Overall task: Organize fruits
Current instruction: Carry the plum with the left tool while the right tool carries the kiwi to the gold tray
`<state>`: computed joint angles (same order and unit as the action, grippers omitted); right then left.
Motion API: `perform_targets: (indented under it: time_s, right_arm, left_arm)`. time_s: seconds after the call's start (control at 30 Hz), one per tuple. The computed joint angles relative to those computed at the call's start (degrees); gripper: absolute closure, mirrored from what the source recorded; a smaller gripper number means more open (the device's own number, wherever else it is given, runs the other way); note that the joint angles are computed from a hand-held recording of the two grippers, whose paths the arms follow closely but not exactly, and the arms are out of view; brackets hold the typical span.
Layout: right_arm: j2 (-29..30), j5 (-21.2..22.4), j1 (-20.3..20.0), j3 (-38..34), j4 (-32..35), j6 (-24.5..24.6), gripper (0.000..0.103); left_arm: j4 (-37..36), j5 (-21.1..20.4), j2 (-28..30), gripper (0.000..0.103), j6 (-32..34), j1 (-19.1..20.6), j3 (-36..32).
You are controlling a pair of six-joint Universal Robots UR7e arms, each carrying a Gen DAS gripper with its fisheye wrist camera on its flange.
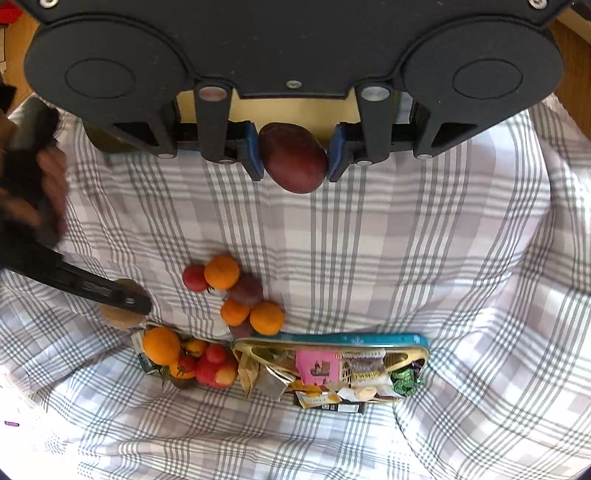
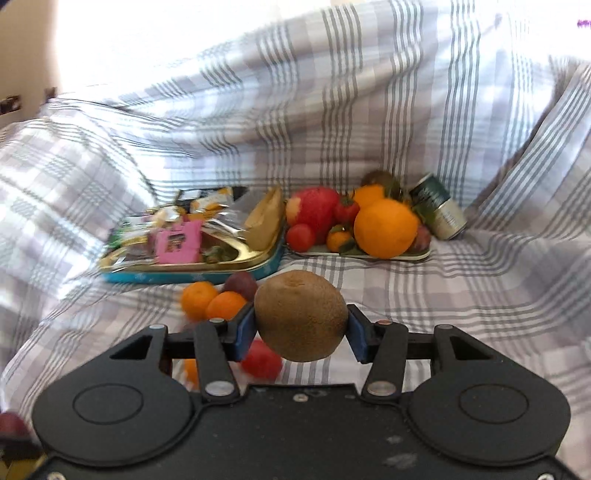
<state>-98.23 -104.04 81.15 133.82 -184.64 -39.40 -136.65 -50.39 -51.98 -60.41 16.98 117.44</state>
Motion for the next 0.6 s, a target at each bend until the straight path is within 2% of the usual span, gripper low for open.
perform_targets:
  time_s: [0.17,0.3,0.4,0.5,0.6]
  right_arm:
    - [-12.2,1.8,1.4,6.3,5.8,0.2,0.05]
    - [-22.2,2.1,2.7,10.1,12.1,2.7,0.049]
    - [-28.4,0.7,4.6,11.9,16.7,5.0,0.049]
    - [-33.0,-3.5,8.4,13.6,19.5,5.8,0.049]
    - [-37.7,-4.0,9.4,14.8,24.5,6.4,0.049]
  left_arm:
    - [4.6,-0.2,-0.7,0.058,-3.3,-2.6,0.4]
    - [7.0,-1.1,-1.6,0.058,-6.7,-5.0,1.3]
    - [8.3,-1.7,-2.1,0.058,-9.4,-6.7,1.9]
    - [9.6,-2.8,-2.4,0.058,-11.7,-7.8,2.4]
    - [9.8,-3.9,-2.5,0.058,-12.7,-8.0,2.8]
